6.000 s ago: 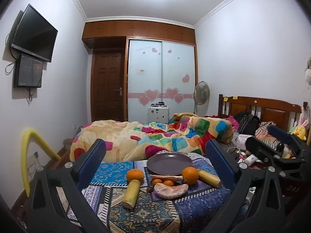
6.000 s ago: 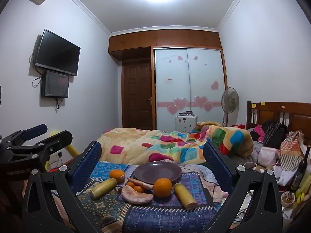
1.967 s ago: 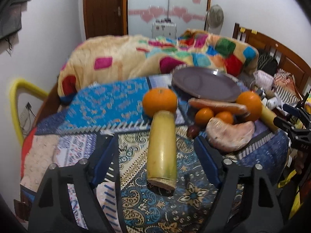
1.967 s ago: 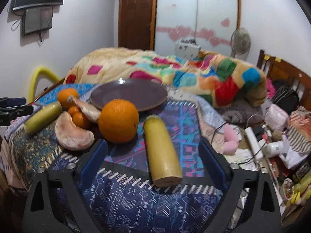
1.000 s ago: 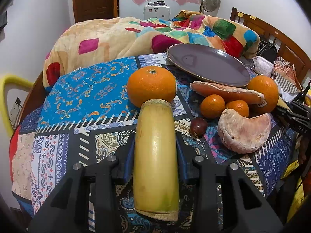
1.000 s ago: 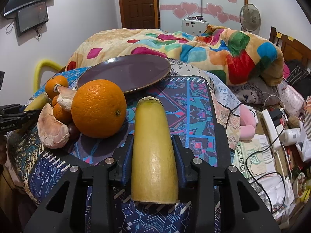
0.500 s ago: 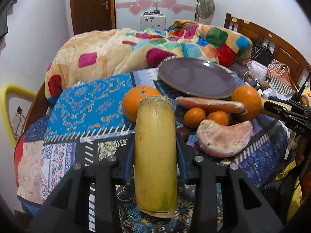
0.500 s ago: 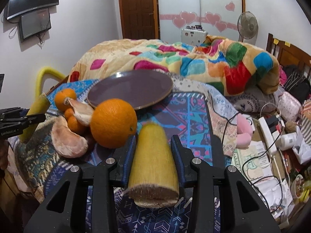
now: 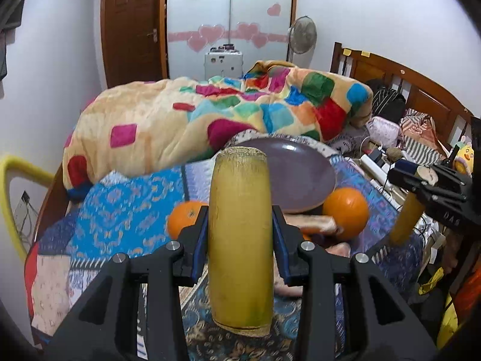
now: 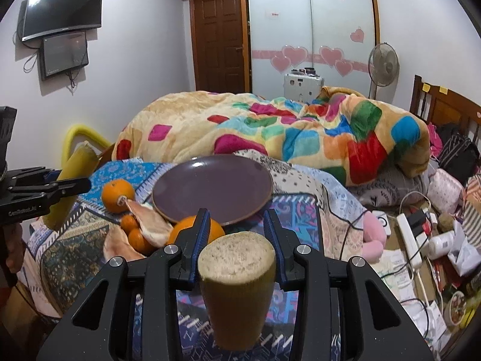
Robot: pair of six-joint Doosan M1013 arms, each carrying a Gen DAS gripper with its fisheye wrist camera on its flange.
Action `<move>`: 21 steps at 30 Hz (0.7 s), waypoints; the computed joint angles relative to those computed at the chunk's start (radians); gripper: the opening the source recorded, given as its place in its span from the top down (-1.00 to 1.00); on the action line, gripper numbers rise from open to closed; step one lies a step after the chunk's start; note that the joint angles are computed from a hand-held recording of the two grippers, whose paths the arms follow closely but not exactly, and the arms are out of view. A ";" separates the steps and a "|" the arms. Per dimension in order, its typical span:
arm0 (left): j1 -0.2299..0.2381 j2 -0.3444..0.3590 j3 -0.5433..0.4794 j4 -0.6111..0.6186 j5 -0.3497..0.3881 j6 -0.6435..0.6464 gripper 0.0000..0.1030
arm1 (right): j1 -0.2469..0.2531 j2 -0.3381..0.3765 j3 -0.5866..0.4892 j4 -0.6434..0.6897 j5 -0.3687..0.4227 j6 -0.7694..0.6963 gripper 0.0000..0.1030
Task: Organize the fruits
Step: 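Carry both yellow cylinders onto the purple plate and open both grippers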
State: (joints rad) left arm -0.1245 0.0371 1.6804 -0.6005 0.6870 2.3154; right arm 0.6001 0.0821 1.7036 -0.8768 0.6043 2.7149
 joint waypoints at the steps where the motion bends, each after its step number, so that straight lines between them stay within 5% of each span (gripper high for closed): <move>1: -0.004 0.003 -0.007 -0.007 0.000 0.003 0.25 | 0.000 0.001 -0.002 -0.006 -0.001 0.004 0.34; 21: -0.072 0.126 -0.150 0.123 0.030 -0.149 0.25 | -0.033 0.078 -0.116 0.053 -0.045 -0.158 0.34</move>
